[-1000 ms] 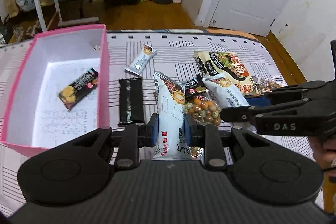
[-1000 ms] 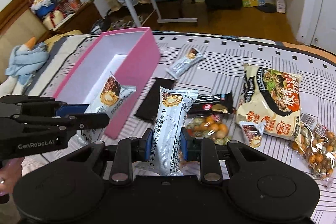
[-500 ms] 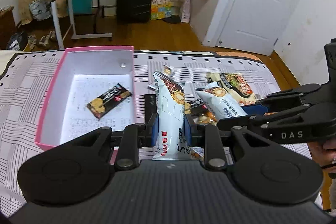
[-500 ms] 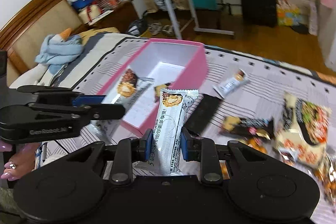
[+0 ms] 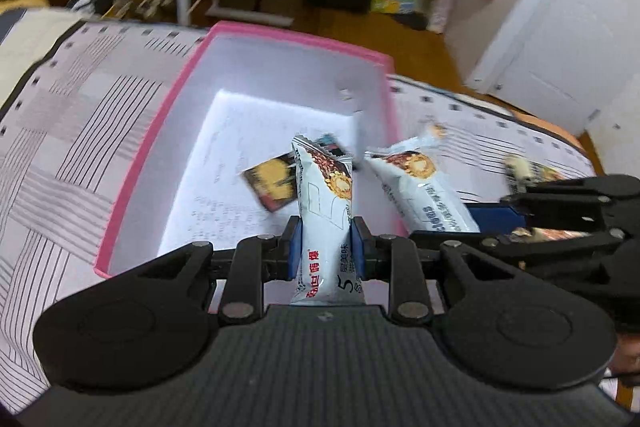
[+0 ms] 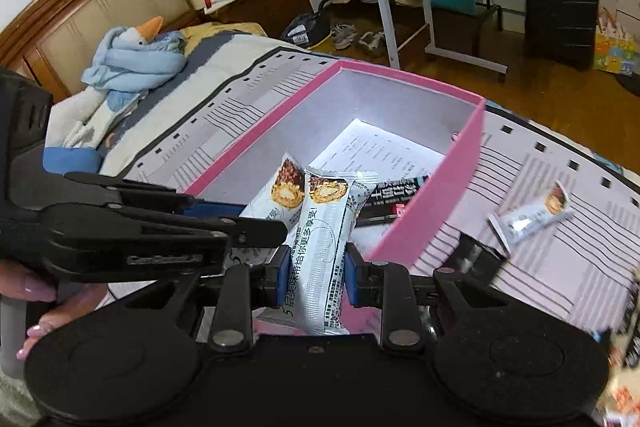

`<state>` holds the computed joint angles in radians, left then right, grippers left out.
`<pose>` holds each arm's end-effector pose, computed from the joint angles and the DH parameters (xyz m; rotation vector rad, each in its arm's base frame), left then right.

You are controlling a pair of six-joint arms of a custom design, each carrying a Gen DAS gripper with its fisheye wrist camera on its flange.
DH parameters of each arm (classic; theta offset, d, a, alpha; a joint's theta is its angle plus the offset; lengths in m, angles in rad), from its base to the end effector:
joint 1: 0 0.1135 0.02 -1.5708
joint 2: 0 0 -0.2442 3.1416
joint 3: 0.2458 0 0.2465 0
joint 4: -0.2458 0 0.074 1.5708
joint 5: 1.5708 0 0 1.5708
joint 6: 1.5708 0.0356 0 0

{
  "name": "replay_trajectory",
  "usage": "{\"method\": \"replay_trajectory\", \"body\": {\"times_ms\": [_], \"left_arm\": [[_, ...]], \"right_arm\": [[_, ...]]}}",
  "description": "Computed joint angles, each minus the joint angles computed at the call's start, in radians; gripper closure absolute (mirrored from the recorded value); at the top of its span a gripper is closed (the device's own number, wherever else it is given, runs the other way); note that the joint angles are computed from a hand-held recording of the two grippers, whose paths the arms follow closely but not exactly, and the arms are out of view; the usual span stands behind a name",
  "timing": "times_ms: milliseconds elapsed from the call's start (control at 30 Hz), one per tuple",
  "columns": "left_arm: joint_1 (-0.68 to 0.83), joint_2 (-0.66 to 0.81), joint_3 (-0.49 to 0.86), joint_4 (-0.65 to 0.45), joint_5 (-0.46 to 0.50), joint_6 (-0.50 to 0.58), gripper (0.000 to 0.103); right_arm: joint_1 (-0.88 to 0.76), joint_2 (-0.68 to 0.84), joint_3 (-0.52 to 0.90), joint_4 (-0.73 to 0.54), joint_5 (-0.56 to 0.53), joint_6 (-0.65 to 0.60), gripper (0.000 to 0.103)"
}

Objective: Organize snacks
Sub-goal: 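Carry both white snack bars into the pink box and open both tools, then lower the left tool onto a second black cracker pack and close it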

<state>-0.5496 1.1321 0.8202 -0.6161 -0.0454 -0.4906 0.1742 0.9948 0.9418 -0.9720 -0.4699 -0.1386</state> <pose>0.1952 -0.1177 0.2306 0.0557 2.5367 -0.3698 0.1782 0.0477 0.2752 -0.5636 2.4818 0.6204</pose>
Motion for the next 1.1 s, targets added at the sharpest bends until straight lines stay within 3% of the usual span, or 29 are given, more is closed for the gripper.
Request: {"method": "replay_trajectory", "body": {"times_ms": [300,400,500,633,767,967,1100], "left_arm": [[0.101,0.132,-0.113,0.238,0.010,-0.014,0.078],[0.100,0.153,-0.109,0.233,-0.020,-0.002,0.071],[0.113,0.130,-0.111,0.201,-0.008,0.004,0.068],[0.099,0.028,-0.098,0.114,-0.014,0.022,0.067],[0.050,-0.061,-0.051,0.025,-0.033,0.046,0.063],[-0.027,-0.039,0.070,-0.054,0.027,0.106,0.063],[-0.101,0.047,0.162,-0.055,0.020,0.115,0.063]], "right_arm": [[0.255,0.113,-0.071,0.217,0.213,-0.009,0.069],[0.319,0.103,-0.108,0.275,0.319,0.009,0.059],[0.287,0.049,-0.119,0.252,0.288,-0.009,0.057],[0.134,-0.099,-0.102,0.146,0.175,-0.060,0.055],[-0.118,-0.209,-0.015,-0.019,0.042,-0.168,0.055],[-0.555,-0.100,0.214,-0.311,-0.135,-0.440,0.054],[-0.758,-0.012,0.277,-0.422,-0.173,-0.587,0.053]]}}
